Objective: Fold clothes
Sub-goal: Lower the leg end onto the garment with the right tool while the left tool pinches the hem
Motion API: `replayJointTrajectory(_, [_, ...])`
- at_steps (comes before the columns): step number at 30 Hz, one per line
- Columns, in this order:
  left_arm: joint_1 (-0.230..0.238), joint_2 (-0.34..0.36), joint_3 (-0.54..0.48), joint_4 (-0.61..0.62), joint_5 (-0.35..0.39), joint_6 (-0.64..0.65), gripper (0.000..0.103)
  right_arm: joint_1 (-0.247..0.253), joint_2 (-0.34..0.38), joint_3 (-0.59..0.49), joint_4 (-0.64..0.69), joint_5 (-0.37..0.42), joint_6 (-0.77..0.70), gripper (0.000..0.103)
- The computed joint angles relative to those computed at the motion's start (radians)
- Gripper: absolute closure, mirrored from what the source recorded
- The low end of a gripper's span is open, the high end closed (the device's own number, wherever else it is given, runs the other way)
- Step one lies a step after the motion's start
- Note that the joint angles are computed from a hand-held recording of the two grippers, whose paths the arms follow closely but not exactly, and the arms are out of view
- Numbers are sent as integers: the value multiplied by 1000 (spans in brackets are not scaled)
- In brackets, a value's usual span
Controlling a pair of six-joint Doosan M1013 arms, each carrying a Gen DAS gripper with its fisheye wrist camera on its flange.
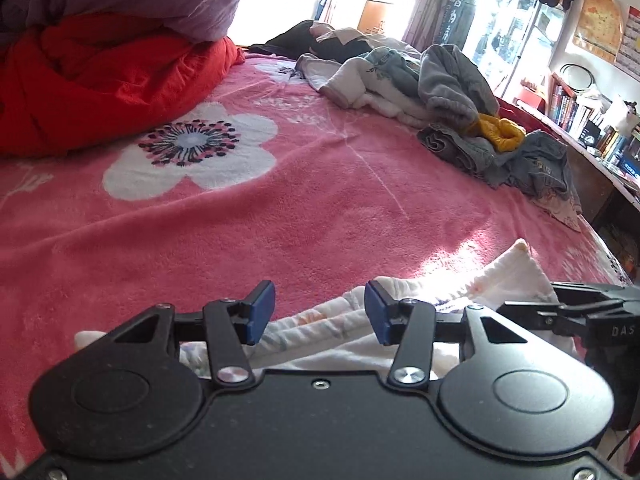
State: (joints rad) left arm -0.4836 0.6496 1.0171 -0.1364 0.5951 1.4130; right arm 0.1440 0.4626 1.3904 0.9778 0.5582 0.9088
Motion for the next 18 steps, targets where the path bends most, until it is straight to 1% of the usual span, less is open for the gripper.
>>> replayJointTrajectory(1, [0,11,-18,-1,29,6,65,1,-1,0,-1,3,-2,43])
replayJointTrajectory(2, [-1,21,-33,-9,58,24,66,3,0,-1,-3,6,-3,41])
replayJointTrajectory(3, [-2,27,-39,-6,72,35,66,3,1,-2,-6,9,-1,40])
replayJointTrajectory(5, [-3,23,-30,-13,67,69,72,5,3,-4,-14,10,7,39])
replayJointTrajectory(6, [-2,19,-24,-18,63,89,85,4,3,-4,-13,9,10,39])
replayJointTrajectory(7, [-3,14,-17,-18,56,106,92,4,3,-4,-11,9,12,39])
replayJointTrajectory(9, [-1,2,1,-40,37,149,97,3,3,-1,-7,5,18,37])
replayJointTrajectory(11, [3,-12,22,-72,10,195,99,2,3,-1,-4,2,21,36])
replayJointTrajectory(13, [9,-35,56,-136,-46,272,99,3,1,2,-5,-4,23,34])
replayJointTrajectory(14, [13,-46,74,-193,-76,338,99,3,0,3,-5,-8,22,32])
replayJointTrajectory(17, [25,-76,127,-435,-150,619,99,2,-4,8,-4,-24,32,29])
replayJointTrajectory(18, [27,-79,133,-490,-161,679,99,0,-3,9,3,-26,34,29])
